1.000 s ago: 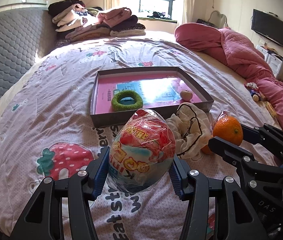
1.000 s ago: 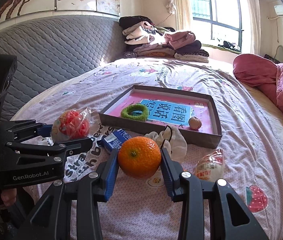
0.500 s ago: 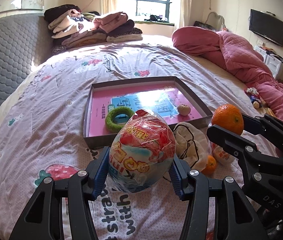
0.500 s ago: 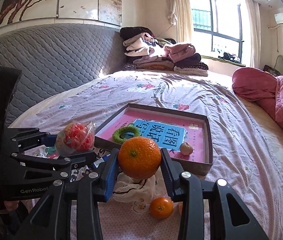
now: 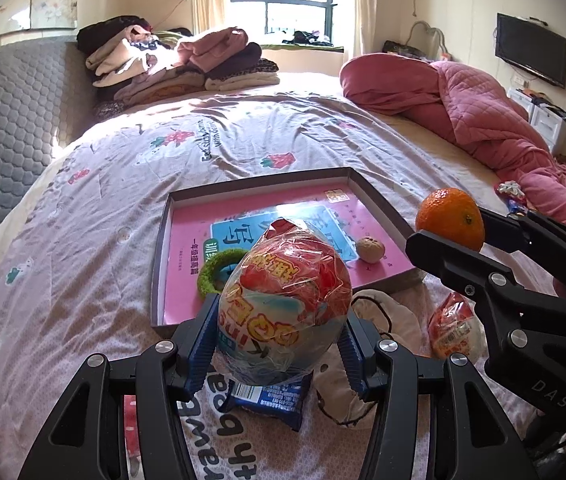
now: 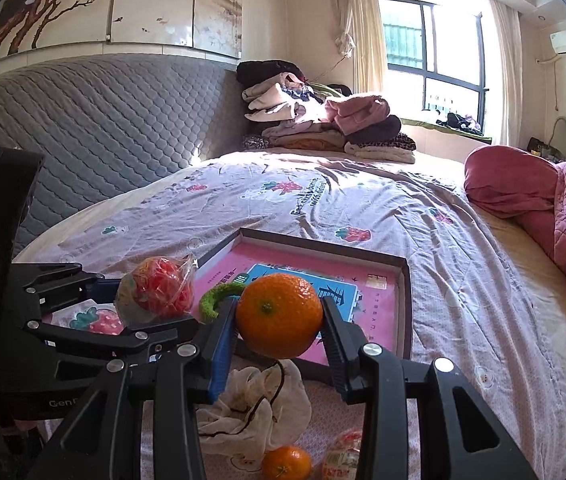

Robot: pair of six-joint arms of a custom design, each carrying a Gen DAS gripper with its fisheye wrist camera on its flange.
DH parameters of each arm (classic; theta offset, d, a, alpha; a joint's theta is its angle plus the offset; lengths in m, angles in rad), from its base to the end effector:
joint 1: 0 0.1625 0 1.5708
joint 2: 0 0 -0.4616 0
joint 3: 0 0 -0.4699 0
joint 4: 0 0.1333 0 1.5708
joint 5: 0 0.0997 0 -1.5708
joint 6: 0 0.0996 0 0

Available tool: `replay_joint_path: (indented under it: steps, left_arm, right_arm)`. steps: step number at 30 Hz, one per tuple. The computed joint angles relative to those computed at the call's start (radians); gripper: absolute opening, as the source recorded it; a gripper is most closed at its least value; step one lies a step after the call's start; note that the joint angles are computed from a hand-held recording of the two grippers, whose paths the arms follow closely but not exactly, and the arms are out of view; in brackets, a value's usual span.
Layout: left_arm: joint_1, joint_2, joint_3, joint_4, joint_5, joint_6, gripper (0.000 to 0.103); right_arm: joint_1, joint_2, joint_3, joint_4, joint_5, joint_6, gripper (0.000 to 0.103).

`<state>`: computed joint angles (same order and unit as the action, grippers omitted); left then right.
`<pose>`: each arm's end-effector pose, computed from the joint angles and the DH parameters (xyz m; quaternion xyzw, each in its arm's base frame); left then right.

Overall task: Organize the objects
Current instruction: 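Carry the candy egg and orange over the tray with both tools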

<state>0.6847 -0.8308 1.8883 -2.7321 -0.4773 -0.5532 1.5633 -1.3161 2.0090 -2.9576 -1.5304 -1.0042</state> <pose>-0.3601 -0.5803 0.0589 0.1147 0.8457 -0.3755 0.3613 0.1327 -0.6191 0.2963 0.4554 -0.8226 0.3066 0.1481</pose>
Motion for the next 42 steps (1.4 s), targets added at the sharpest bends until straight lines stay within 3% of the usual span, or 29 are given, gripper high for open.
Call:
replay_joint_path:
  steps: [17,42]
  left_arm:
    - [0.062,0.080,-0.121,-0.021,-0.028,0.105,0.056]
    - [0.152,0.147,-0.234,0.035,-0.084,0.131,0.056]
  right_arm:
    - [-0.002,0.086,-0.106,-0.001,-0.037,-0.002,0.041]
    - [0.003,0.291,-0.343,0.080,-0.145,0.006,0.041]
